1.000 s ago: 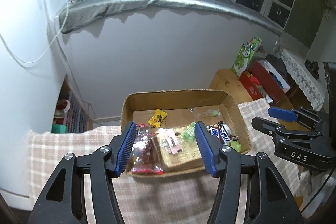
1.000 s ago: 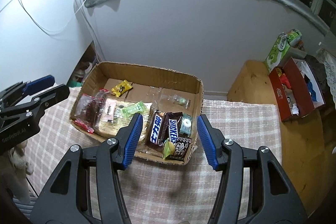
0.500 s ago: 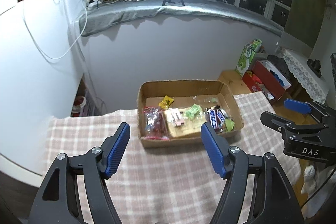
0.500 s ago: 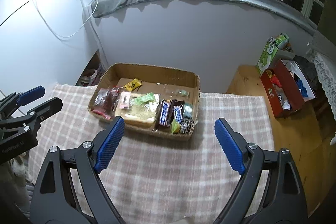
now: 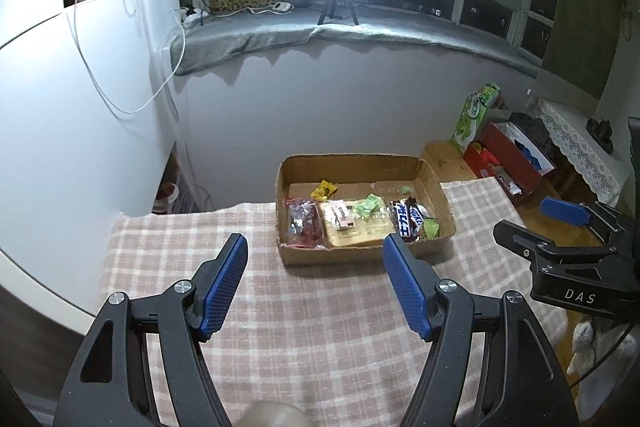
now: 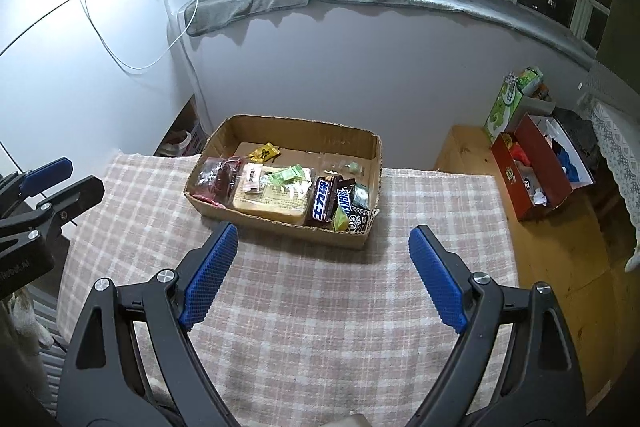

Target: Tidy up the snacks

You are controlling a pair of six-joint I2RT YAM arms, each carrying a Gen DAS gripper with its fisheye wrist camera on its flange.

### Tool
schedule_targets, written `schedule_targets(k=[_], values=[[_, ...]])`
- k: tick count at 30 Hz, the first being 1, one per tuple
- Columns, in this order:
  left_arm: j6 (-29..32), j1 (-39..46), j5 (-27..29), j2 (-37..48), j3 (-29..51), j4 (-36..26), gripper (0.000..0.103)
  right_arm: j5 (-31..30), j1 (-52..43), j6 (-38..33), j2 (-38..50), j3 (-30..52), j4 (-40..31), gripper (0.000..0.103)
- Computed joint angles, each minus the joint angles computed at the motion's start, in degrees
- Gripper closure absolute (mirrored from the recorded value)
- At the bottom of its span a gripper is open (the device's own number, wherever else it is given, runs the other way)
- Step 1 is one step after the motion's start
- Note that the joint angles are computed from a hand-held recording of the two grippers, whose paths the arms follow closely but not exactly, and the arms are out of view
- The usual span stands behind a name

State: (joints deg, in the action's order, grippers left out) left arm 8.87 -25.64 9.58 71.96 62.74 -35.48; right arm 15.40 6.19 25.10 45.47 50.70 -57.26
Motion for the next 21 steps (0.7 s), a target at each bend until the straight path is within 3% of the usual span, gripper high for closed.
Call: schedule_targets(k=[21], values=[[-1.14, 0.46, 0.08, -2.9, -0.81, -1.08, 0.033, 2.33, 3.59, 2.51, -0.71, 1.02, -2.77, 0.013]])
